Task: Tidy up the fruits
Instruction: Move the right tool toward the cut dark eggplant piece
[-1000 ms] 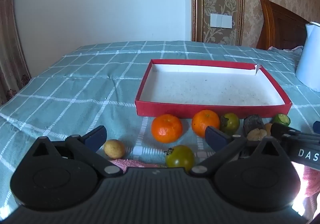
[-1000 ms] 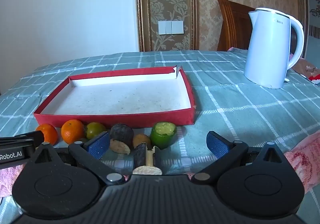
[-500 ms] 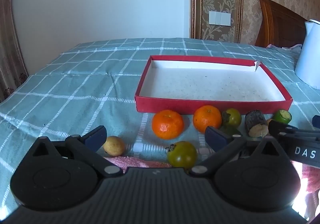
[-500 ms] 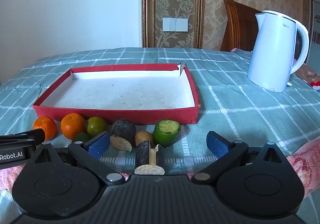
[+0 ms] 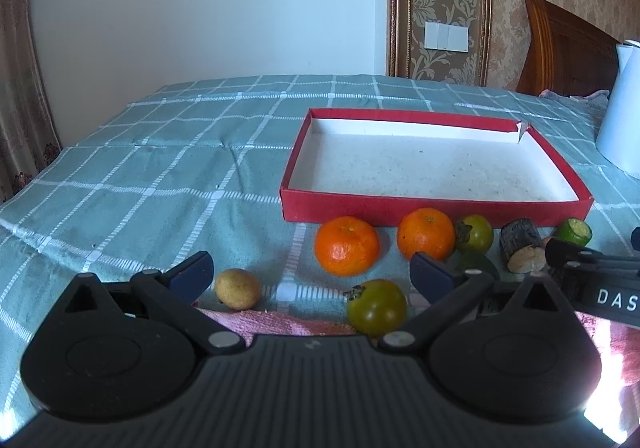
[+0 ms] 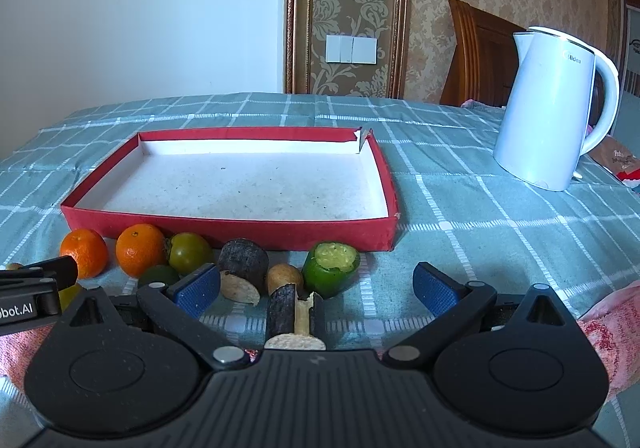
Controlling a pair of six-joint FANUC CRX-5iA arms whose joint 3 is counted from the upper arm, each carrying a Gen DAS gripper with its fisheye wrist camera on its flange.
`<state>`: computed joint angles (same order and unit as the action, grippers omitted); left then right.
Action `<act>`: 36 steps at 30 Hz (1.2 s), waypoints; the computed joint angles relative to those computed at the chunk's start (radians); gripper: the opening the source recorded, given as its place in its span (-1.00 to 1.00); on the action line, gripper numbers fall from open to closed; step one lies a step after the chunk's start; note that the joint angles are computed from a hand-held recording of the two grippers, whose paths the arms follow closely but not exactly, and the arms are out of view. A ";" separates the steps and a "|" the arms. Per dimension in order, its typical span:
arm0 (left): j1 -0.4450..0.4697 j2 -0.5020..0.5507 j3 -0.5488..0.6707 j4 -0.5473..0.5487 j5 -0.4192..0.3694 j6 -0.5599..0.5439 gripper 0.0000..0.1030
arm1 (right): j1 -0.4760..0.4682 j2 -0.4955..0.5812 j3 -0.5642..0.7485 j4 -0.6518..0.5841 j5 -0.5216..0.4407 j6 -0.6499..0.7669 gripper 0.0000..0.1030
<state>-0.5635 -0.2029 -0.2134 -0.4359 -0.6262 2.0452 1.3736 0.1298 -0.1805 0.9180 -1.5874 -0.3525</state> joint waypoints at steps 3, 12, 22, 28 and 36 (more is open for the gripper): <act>0.005 -0.003 -0.006 0.005 0.011 -0.010 1.00 | -0.001 -0.002 -0.002 -0.002 0.005 0.004 1.00; 0.013 -0.006 -0.015 0.005 0.019 -0.019 1.00 | 0.005 -0.014 -0.019 0.005 -0.002 -0.001 1.00; 0.035 -0.016 -0.051 0.059 0.058 -0.081 1.00 | 0.058 -0.105 -0.154 0.062 -0.022 -0.076 1.00; 0.043 -0.019 -0.057 0.073 0.068 -0.096 1.00 | 0.053 -0.113 -0.173 0.101 -0.047 -0.094 1.00; 0.049 -0.028 -0.067 0.085 0.074 -0.110 1.00 | 0.058 -0.146 -0.188 0.075 0.043 -0.084 0.99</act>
<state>-0.5147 -0.2313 -0.2805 -0.3509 -0.5523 1.9348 1.4319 -0.0158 -0.3689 0.9933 -1.5444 -0.4368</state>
